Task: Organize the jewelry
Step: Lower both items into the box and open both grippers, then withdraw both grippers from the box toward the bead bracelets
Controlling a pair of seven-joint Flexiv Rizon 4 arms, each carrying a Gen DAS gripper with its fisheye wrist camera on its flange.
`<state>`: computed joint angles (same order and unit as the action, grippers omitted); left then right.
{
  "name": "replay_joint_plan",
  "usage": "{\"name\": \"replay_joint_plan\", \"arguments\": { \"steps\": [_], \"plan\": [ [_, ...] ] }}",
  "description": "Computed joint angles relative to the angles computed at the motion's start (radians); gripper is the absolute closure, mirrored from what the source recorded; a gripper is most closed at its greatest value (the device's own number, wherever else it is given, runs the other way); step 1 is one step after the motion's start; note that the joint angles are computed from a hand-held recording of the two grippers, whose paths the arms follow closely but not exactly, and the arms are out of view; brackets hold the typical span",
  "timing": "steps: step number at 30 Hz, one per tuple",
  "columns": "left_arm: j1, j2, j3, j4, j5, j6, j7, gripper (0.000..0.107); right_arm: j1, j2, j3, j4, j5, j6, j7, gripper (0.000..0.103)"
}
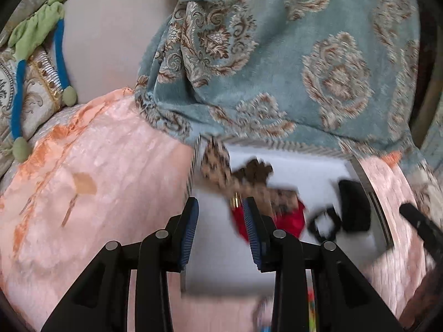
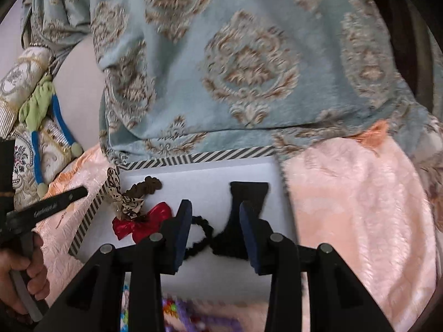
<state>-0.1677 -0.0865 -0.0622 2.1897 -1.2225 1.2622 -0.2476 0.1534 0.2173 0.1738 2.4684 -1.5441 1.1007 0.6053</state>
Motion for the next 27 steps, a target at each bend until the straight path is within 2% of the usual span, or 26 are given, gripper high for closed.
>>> {"name": "replay_joint_plan", "arguments": {
  "steps": [2, 3, 6, 7, 10, 12, 13, 14, 15, 18, 20, 22, 23, 25, 27],
  "plan": [
    [-0.004, 0.049, 0.014, 0.067, -0.027, -0.02, 0.054, 0.09, 0.01, 0.047, 0.03, 0.044, 0.02, -0.032, 0.004, 0.066],
    [-0.01, 0.073, 0.025, 0.109, -0.045, -0.026, 0.085, 0.09, 0.03, 0.071, 0.065, 0.076, 0.089, -0.068, -0.01, 0.066],
    [-0.014, 0.117, 0.056, 0.208, -0.018, -0.053, 0.099, 0.09, 0.076, 0.11, 0.109, 0.141, 0.201, -0.084, -0.015, 0.066],
    [-0.012, 0.128, 0.064, 0.231, 0.004, -0.055, 0.087, 0.09, 0.109, 0.113, 0.147, 0.157, 0.306, -0.123, -0.039, 0.066],
    [-0.039, 0.165, 0.062, 0.289, -0.048, -0.007, 0.126, 0.09, 0.174, 0.105, 0.187, 0.19, 0.467, -0.131, -0.051, 0.066],
    [-0.064, 0.164, 0.051, 0.302, -0.099, 0.057, 0.153, 0.088, 0.197, 0.092, 0.196, 0.199, 0.52, -0.128, -0.042, 0.066],
    [-0.065, 0.15, 0.048, 0.305, -0.073, 0.086, 0.126, 0.085, 0.203, 0.08, 0.188, 0.203, 0.538, -0.111, -0.051, 0.065],
    [-0.06, 0.142, 0.053, 0.304, -0.044, 0.084, 0.102, 0.085, 0.199, 0.076, 0.188, 0.204, 0.52, -0.113, -0.045, 0.064],
    [-0.056, 0.135, 0.06, 0.3, -0.044, 0.068, 0.097, 0.085, 0.198, 0.073, 0.186, 0.203, 0.511, -0.113, -0.042, 0.059],
    [-0.057, 0.131, 0.062, 0.294, -0.114, 0.04, 0.145, 0.077, 0.184, 0.047, 0.166, 0.199, 0.429, -0.059, -0.006, 0.037],
    [-0.051, 0.13, 0.063, 0.292, -0.119, 0.005, 0.134, 0.058, 0.214, 0.025, 0.181, 0.174, 0.495, -0.109, -0.079, 0.034],
    [-0.04, 0.132, 0.064, 0.293, -0.044, -0.019, 0.098, 0.049, 0.235, 0.011, 0.187, 0.155, 0.531, -0.142, -0.121, 0.031],
    [-0.037, 0.134, 0.064, 0.294, -0.017, -0.016, 0.083, 0.049, 0.241, 0.011, 0.187, 0.153, 0.536, -0.148, -0.125, 0.03],
    [-0.035, 0.153, 0.073, 0.293, -0.059, -0.053, 0.093, 0.049, 0.245, 0.01, 0.185, 0.153, 0.532, -0.149, -0.118, 0.028],
    [-0.022, 0.175, 0.09, 0.289, -0.075, -0.133, 0.105, 0.051, 0.247, 0.007, 0.18, 0.151, 0.527, -0.148, -0.115, 0.027]
  ]
}}
